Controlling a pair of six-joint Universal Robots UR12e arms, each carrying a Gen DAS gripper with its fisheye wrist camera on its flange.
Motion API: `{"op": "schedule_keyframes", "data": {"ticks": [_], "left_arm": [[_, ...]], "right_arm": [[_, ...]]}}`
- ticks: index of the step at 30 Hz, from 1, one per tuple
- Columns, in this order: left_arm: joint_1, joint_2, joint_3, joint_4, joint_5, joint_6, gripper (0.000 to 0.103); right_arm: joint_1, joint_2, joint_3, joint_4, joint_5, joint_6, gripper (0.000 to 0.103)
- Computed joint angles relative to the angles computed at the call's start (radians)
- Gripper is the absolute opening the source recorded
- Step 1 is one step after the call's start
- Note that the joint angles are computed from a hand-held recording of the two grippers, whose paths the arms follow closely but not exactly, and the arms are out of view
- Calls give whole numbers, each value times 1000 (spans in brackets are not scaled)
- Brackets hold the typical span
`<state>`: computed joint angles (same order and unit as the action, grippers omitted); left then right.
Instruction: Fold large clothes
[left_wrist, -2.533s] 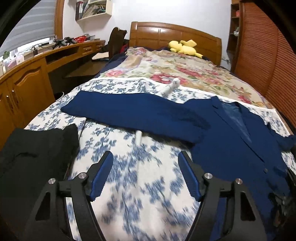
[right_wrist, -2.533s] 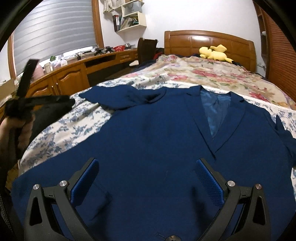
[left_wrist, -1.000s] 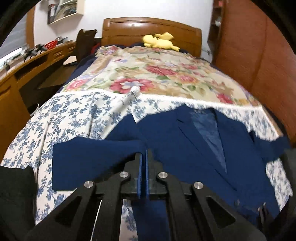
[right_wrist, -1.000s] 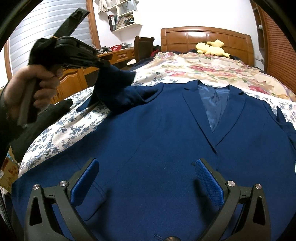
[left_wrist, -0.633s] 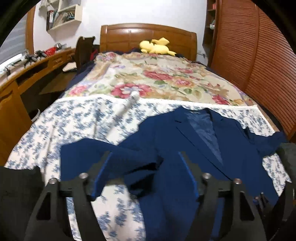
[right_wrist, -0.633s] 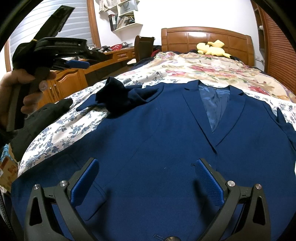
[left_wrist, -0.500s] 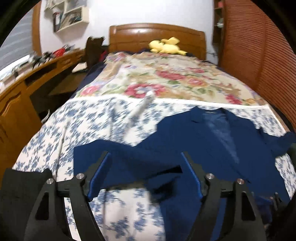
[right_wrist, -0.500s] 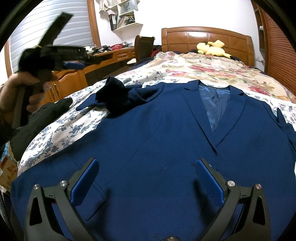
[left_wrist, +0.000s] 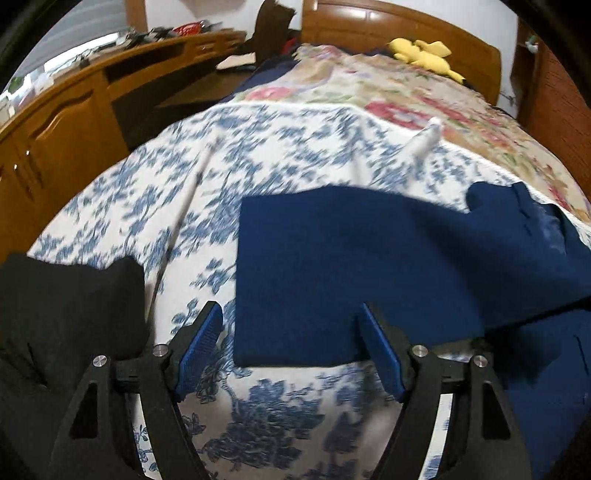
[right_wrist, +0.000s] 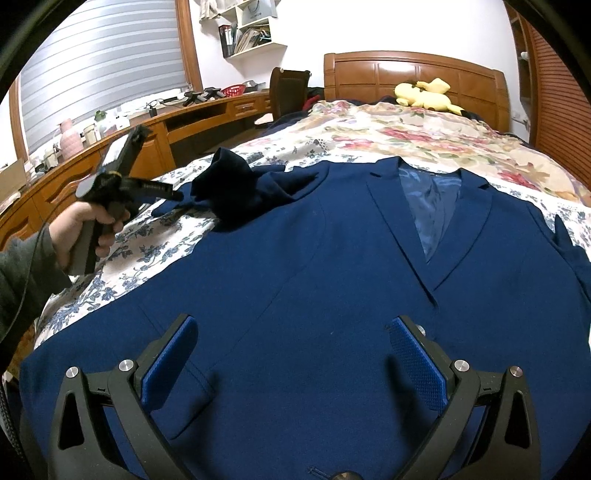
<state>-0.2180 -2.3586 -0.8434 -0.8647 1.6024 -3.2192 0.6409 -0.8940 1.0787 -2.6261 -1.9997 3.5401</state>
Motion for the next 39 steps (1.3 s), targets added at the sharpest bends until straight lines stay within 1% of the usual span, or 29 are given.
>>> {"op": "schedule_keyframes", "data": {"ticks": [4, 5, 6, 7, 8, 9, 10, 11, 14, 19, 22, 28, 31, 35, 39], "left_arm": [[6, -3, -1, -15, -20, -8, 77], [6, -6, 6, -26, -27, -10, 74], [7, -10, 13, -38, -44, 0, 60], [6, -15, 27, -59, -54, 16, 51], [2, -21, 44, -74, -60, 37, 29], [0, -23, 55, -83, -71, 47, 19], [-6, -25, 68, -89, -72, 58, 16], [-15, -24, 76, -77, -50, 70, 15], [-39, -17, 90, -21, -1, 103, 14], [-78, 16, 95, 49, -8, 149, 14], [-97, 52, 68, 95, -50, 172, 14], [-142, 105, 28, 149, -126, 229, 14], [-165, 140, -17, 186, -163, 255, 14], [-185, 175, -69, 202, -205, 266, 14], [-200, 207, -128, 230, -225, 280, 14]], "right_arm": [[0, 0, 0, 4, 0, -2, 103], [0, -1, 0, 4, 0, -3, 103], [0, 0, -2, 5, -1, -3, 103], [-1, 0, -1, 5, -1, -2, 103], [-1, 0, -1, 5, -1, -2, 103], [-1, -1, -1, 5, -1, -3, 103], [0, -1, 0, 4, -3, -4, 103], [0, -2, 2, 2, -4, -5, 103], [1, -6, 8, -4, -10, -4, 103], [7, -30, 36, -23, -14, -16, 103], [9, -61, 77, -37, -24, -21, 103], [14, -132, 177, -58, -96, -29, 103], [13, -161, 219, -62, -128, -15, 103], [13, -192, 262, -60, -170, 8, 103], [16, -211, 290, -48, -183, 32, 103]]}}
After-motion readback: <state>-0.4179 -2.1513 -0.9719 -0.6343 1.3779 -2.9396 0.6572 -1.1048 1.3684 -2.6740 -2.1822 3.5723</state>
